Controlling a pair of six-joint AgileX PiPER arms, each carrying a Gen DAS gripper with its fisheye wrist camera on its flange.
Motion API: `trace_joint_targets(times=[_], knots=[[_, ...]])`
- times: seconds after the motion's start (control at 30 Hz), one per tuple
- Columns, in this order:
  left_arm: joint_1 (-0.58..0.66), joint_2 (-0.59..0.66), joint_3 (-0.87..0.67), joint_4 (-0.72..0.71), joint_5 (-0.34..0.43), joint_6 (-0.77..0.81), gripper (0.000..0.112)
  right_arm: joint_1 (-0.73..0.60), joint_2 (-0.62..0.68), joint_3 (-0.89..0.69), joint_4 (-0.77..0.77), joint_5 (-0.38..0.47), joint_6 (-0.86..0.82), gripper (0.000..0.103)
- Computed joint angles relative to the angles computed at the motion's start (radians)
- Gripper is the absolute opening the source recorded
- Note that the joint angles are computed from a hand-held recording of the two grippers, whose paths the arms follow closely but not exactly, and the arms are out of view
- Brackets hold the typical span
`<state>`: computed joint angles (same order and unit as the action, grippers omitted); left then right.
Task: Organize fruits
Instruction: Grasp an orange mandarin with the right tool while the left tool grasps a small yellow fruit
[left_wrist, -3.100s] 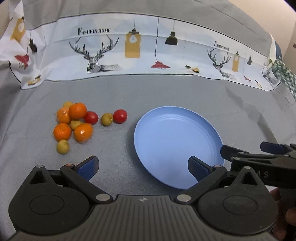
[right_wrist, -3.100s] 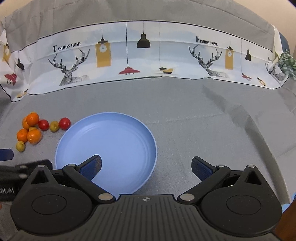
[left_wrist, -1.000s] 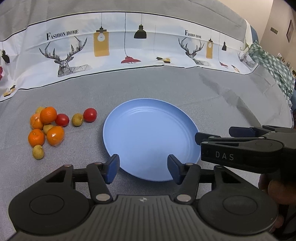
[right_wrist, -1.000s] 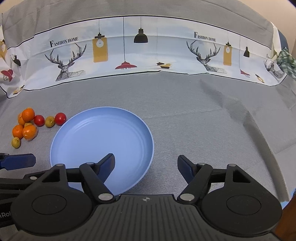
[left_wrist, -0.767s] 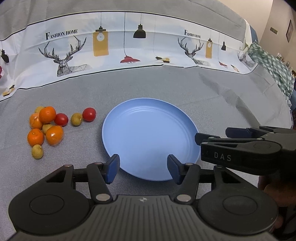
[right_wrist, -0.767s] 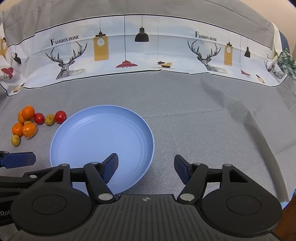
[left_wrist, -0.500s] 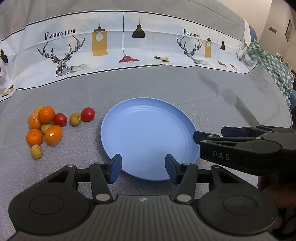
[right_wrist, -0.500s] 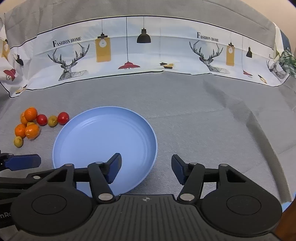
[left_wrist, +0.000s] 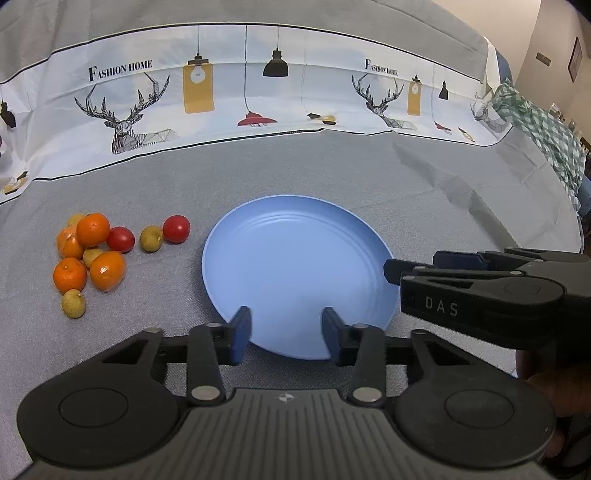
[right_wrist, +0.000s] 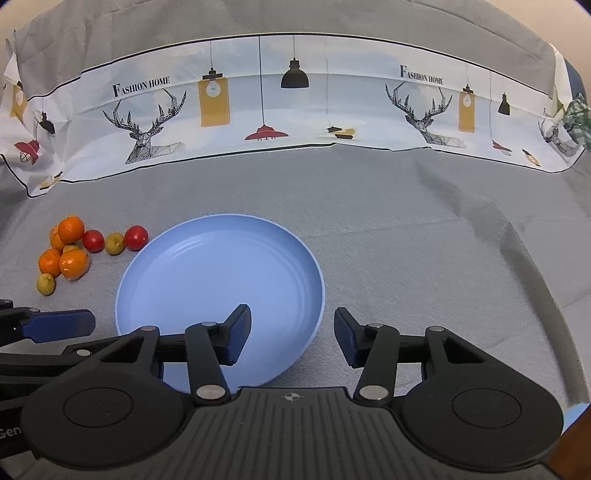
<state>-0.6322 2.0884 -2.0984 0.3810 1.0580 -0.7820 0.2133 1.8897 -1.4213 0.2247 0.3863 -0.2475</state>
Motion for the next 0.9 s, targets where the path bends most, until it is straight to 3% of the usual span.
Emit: trace_joint_targets(times=[0.1, 0.23, 0.33, 0.47, 0.6, 0.73, 0.83, 0.9], knots=[[0.002, -0.017, 0.028, -0.004, -0.018, 0.009, 0.02, 0.005, -0.004, 0.01, 0.002, -0.024, 0.015, 0.05], [0.002, -0.075, 0.106, -0.02, -0.076, 0.032, 0.009, -0.001, 0.0, -0.004, 0.068, -0.017, 0.006, 0.046], [0.011, -0.132, 0.15, -0.062, -0.115, 0.123, 0.008, 0.001, -0.001, -0.013, 0.088, -0.021, 0.037, 0.046], [0.009, -0.179, 0.142, -0.035, -0.091, 0.311, 0.008, 0.015, -0.011, -0.011, 0.135, -0.048, 0.05, 0.046], [0.086, -0.284, 0.247, -0.049, -0.162, 0.435, 0.01, 0.03, -0.015, -0.026, 0.21, -0.026, 0.015, 0.047], [0.231, -0.391, 0.45, -0.117, -0.277, 0.27, 0.01, 0.057, -0.01, -0.036, 0.259, -0.023, -0.023, 0.047], [0.317, -0.355, 0.426, -0.139, -0.162, 0.107, 0.009, 0.07, 0.003, -0.039, 0.406, -0.014, -0.166, 0.045], [0.363, -0.349, 0.432, -0.197, -0.161, 0.086, 0.009, 0.069, 0.029, -0.056, 0.575, 0.036, -0.317, 0.031]])
